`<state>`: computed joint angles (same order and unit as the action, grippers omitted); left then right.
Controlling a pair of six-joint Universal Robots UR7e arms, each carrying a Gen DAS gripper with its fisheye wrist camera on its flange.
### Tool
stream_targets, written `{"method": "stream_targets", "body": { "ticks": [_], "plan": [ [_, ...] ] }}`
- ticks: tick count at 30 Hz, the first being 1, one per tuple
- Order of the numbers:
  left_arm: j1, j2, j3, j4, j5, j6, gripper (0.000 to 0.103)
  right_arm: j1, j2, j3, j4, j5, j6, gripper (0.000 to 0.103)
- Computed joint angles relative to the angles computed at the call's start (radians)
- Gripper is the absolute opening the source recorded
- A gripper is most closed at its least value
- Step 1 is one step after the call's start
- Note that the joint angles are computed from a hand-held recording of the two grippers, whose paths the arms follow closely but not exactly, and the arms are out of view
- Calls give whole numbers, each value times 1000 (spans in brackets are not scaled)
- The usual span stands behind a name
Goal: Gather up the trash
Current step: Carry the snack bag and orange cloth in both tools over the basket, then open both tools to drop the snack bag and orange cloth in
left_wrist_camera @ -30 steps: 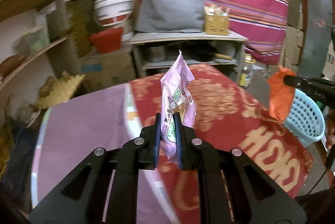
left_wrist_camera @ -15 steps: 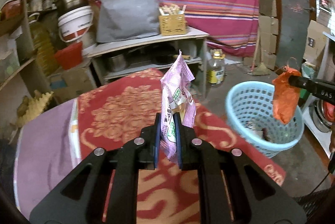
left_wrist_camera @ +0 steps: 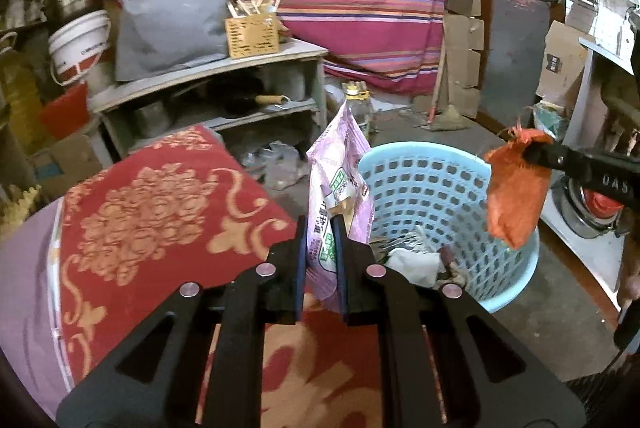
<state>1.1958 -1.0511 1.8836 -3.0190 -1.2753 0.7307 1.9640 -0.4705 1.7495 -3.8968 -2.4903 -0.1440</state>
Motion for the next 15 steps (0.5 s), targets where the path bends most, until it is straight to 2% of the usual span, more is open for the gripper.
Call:
{"method": "stream_targets", "body": {
  "ticks": [11, 13, 14, 15],
  "plan": [
    [-22, 96, -20, -13, 25, 12, 13, -40, -42, 80, -30, -1, 63, 0],
    [-26, 108, -20, -15, 33, 15, 16, -41, -42, 80, -32, 1, 62, 0],
    [-27, 113, -18, -24, 36, 18, 21, -42, -43, 81, -32, 2, 62, 0],
    [-29, 116, -16, -33, 41, 20, 33, -43, -43, 82, -30, 4, 63, 0]
  ]
}}
